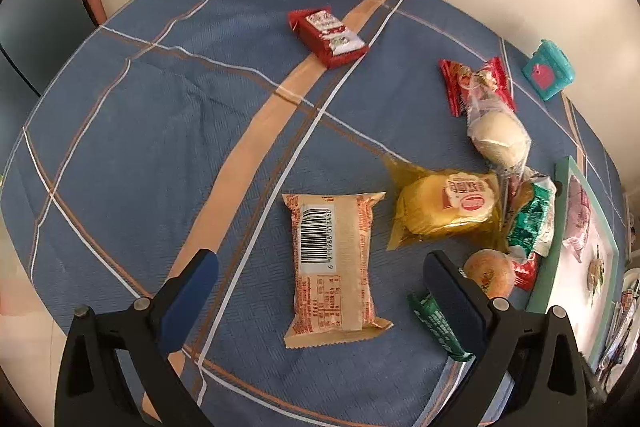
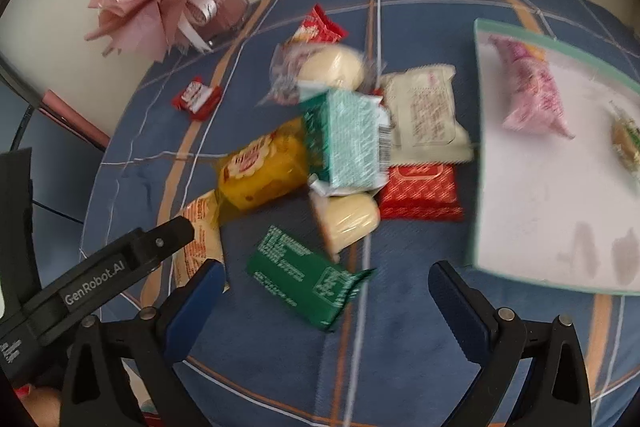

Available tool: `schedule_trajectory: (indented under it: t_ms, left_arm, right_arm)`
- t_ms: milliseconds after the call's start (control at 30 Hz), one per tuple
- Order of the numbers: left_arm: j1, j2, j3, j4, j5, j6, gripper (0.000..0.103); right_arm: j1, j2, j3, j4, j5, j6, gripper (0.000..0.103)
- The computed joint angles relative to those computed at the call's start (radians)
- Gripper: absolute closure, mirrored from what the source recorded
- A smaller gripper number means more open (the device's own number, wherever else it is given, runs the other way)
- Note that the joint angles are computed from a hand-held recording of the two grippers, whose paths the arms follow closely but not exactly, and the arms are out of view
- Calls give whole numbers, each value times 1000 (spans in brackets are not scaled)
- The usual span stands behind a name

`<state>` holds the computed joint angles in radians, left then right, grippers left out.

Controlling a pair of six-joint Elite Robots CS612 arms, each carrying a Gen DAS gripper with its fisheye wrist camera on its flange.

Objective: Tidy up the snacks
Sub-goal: 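Move both tools back over the snack pile, then grasp the barcode bread pack with the left tool while the right grasps the green box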

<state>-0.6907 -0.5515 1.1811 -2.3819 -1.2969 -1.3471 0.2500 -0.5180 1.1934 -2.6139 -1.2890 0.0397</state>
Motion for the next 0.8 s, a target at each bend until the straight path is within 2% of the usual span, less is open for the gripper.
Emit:
schedule_trajectory:
  t_ms: [200, 433, 567, 633, 800]
  left_arm:
    - [14, 5, 14, -16, -39, -3, 4]
    - [29, 17, 22, -58, -81, 2, 6]
    - [36, 23, 23, -65, -98, 13, 13]
    - [39, 23, 26, -69, -104, 17, 20]
    - [41, 25, 29, -73, -122, 32, 32]
  right_arm:
    - [30, 38, -49, 48, -71, 61, 0]
    - [47, 68, -88, 78, -119, 114, 1]
    - [58, 75, -101, 83, -159, 97, 3]
    - [62, 75, -102, 83, -156, 86, 13]
    - [71, 66, -93, 87, -184, 47, 21]
